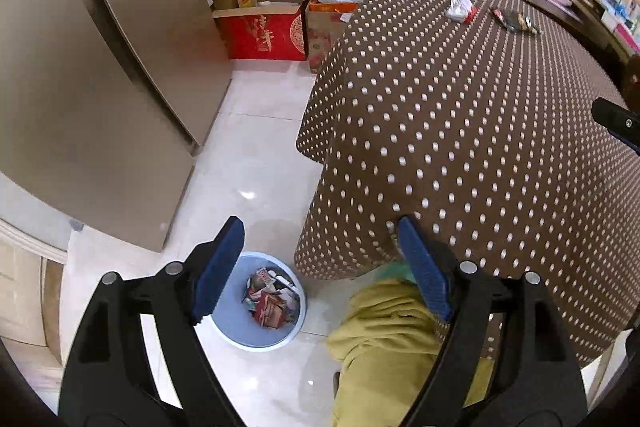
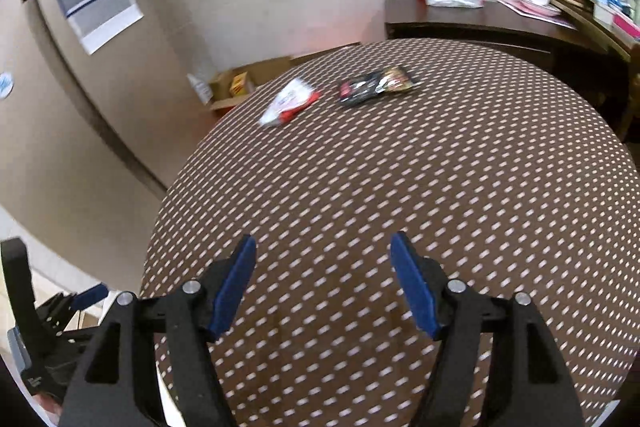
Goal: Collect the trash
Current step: 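Move both tools back over the table toward the last two wrappers, then grasp the white wrapper with the left tool while the right tool grasps the black snack pack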
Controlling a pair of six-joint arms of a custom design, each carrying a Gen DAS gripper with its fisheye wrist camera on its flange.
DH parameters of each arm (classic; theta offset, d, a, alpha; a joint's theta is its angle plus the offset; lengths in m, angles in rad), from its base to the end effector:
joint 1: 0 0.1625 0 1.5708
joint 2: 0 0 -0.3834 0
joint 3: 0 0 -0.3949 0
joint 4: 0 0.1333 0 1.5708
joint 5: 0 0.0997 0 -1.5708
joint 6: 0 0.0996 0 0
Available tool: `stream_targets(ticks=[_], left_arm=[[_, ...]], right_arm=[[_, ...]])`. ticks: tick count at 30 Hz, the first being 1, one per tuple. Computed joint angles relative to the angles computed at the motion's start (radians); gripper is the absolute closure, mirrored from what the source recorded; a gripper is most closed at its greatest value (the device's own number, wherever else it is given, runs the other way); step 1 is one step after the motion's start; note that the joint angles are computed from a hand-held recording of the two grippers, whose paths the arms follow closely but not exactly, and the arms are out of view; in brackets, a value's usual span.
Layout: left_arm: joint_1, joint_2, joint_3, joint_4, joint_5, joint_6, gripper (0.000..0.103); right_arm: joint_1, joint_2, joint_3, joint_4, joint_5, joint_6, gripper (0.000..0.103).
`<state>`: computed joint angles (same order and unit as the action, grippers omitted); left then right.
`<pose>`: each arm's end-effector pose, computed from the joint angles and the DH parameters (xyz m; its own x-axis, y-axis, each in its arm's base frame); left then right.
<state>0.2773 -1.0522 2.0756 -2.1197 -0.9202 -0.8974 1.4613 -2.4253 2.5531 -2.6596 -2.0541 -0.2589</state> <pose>-0.3779 -0.3089 0.0422 -0.6387 0.3342 -0.6931 0.5713 0.8093 -0.1362 0.0612 -0.2400 0.3951 -0.8266 0.3138 0.4671 -0.1542 0.6720 -0.7243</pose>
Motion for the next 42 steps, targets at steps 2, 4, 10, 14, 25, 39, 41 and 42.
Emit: stream_targets(ticks=[2, 4, 10, 14, 25, 39, 41, 42], left_arm=[[-0.004, 0.008, -0.015, -0.008, 0.037, 0.008, 0.024], [0.001, 0.026, -0.044, -0.036, 0.047, 0.046, 0.024], [0.034, 0.148, -0.173, -0.171, 0.045, 0.212, 0.02], [0.072, 0.256, -0.28, -0.278, -0.006, 0.344, 0.018], [0.184, 0.582, -0.661, -0.326, -0.101, 0.602, 0.016], [0.242, 0.607, -0.755, -0.22, -0.127, 0.525, 0.077], [0.243, 0.598, -0.746, -0.222, -0.129, 0.51, 0.077], [0.242, 0.591, -0.738, -0.224, -0.125, 0.503, 0.077]], right_arm=[[-0.026, 0.005, -0.02, 0.004, 0.019, -0.007, 0.034], [-0.046, 0.023, -0.044, 0.006, 0.026, -0.025, 0.034], [-0.066, 0.171, -0.129, -0.044, 0.005, -0.073, 0.031], [-0.066, 0.292, -0.207, -0.062, -0.048, -0.104, 0.025], [-0.125, 0.485, -0.407, -0.01, -0.059, -0.108, 0.018], [-0.11, 0.724, -0.577, -0.017, -0.155, -0.111, 0.017], [-0.115, 0.752, -0.592, -0.026, -0.143, -0.113, 0.011], [-0.116, 0.762, -0.588, -0.055, -0.135, -0.135, 0.008]])
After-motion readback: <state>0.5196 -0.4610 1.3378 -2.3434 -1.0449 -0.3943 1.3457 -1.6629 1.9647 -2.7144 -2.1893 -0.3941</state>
